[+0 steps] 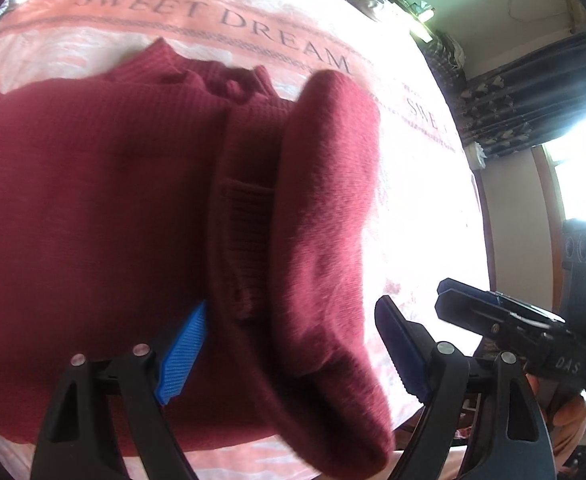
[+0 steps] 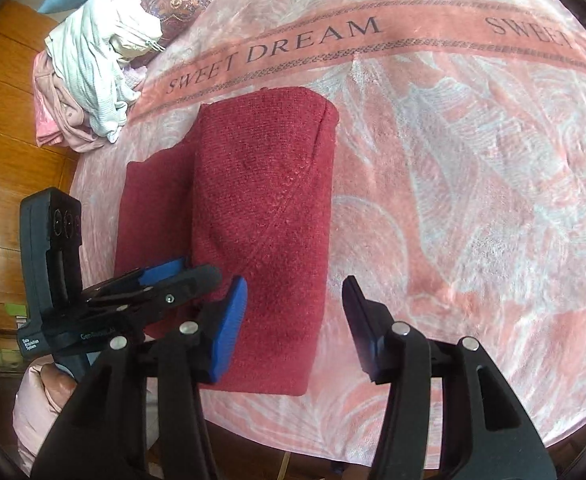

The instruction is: Fold small clothes

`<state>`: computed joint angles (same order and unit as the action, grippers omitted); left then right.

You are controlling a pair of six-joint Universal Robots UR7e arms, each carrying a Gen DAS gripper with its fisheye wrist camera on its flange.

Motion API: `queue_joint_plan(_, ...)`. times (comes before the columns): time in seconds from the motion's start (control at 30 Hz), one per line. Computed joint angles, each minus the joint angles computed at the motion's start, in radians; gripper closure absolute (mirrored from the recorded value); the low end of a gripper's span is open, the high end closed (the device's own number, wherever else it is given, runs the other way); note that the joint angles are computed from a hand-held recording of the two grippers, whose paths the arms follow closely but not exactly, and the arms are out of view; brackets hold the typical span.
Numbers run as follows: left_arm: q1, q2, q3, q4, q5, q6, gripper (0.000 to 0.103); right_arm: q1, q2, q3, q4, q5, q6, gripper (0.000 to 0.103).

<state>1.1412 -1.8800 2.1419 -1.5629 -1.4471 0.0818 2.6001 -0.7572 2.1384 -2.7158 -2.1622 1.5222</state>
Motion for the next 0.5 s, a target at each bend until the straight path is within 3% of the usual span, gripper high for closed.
queue_joint_plan(0.27, -0.023, 0.029, 0.060, -0.029, 0.018, -0.065, 0.021, 0.009, -0.028, 0.043, -0.029, -0.007, 0.014, 0.054)
queue_joint_plan(0.33, -0.027, 0.027, 0.069, -0.041, 0.027, -0.072, 0.036, 0.006, -0.030, 0.050, -0.033, -0.004, 0.017, 0.053)
queue_joint_plan(0.4, -0.019, 0.030, 0.069, -0.046, 0.020, -0.074, 0.059, 0.002, -0.031, 0.054, -0.031, -0.002, 0.022, 0.053)
queue_joint_plan(0.5, -0.011, 0.017, 0.067, -0.053, 0.002, -0.056, 0.072, -0.004, -0.031, 0.056, -0.032, 0.001, 0.023, 0.053)
